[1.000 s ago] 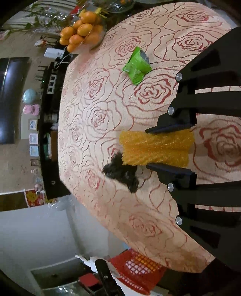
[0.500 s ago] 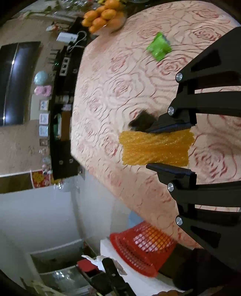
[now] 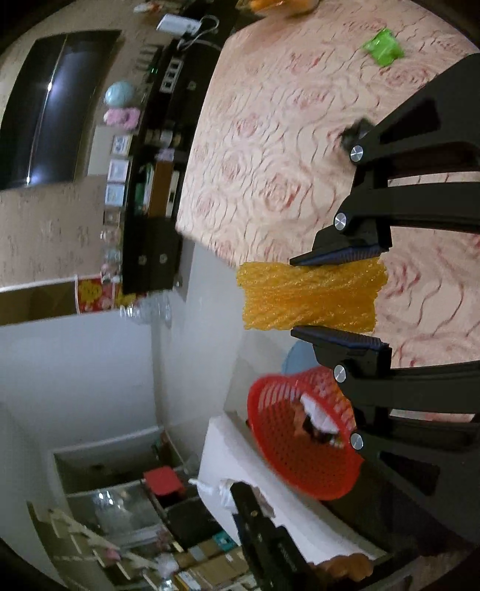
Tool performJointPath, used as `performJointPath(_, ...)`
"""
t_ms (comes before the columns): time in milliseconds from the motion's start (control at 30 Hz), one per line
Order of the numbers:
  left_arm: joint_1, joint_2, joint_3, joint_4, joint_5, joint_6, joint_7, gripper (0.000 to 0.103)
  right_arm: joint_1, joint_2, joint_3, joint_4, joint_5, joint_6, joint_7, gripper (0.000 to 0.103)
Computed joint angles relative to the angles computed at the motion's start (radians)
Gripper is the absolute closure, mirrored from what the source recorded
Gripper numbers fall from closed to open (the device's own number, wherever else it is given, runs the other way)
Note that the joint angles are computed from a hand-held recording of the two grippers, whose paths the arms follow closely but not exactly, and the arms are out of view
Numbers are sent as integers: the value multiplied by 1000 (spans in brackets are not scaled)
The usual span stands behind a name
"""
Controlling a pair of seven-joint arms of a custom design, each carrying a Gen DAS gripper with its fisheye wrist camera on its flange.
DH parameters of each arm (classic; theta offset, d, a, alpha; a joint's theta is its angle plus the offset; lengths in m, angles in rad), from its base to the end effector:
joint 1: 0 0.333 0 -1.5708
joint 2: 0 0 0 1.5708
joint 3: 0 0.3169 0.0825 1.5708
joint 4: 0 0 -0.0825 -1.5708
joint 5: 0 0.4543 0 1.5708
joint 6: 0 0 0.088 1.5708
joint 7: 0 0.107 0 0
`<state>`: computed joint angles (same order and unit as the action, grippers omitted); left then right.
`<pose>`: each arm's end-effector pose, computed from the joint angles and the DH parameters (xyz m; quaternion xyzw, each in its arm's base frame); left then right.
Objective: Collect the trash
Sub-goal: 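Carry tissue and foam net over the red wastebasket and open both tools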
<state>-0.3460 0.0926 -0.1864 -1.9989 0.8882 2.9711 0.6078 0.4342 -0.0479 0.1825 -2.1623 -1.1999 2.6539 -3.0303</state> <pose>0.5537 -0.3847 0.4661 -0.5015 0.7352 -0.3787 0.2541 0.4906 0.3802 0.4267 -0.5967 0.6659 -0.2881 0.3428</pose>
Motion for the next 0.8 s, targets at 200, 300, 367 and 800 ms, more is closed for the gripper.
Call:
performJointPath(200,30,10,5,-11,-94,-16,64,69,18,124,-27,123,92,118,-116,72)
performJointPath(300,46,28,-4,-13,-203,-23,162,69,45,175,-48,176,144,134,-176,72)
performJointPath(367,62,42,-20,-14,-320,-35,266,69,62,215,-61,216,196,149,-229,72)
performJointPath(800,63,77,-11,-32,-577,-55,484,50,152,378,-125,379,497,166,-537,58)
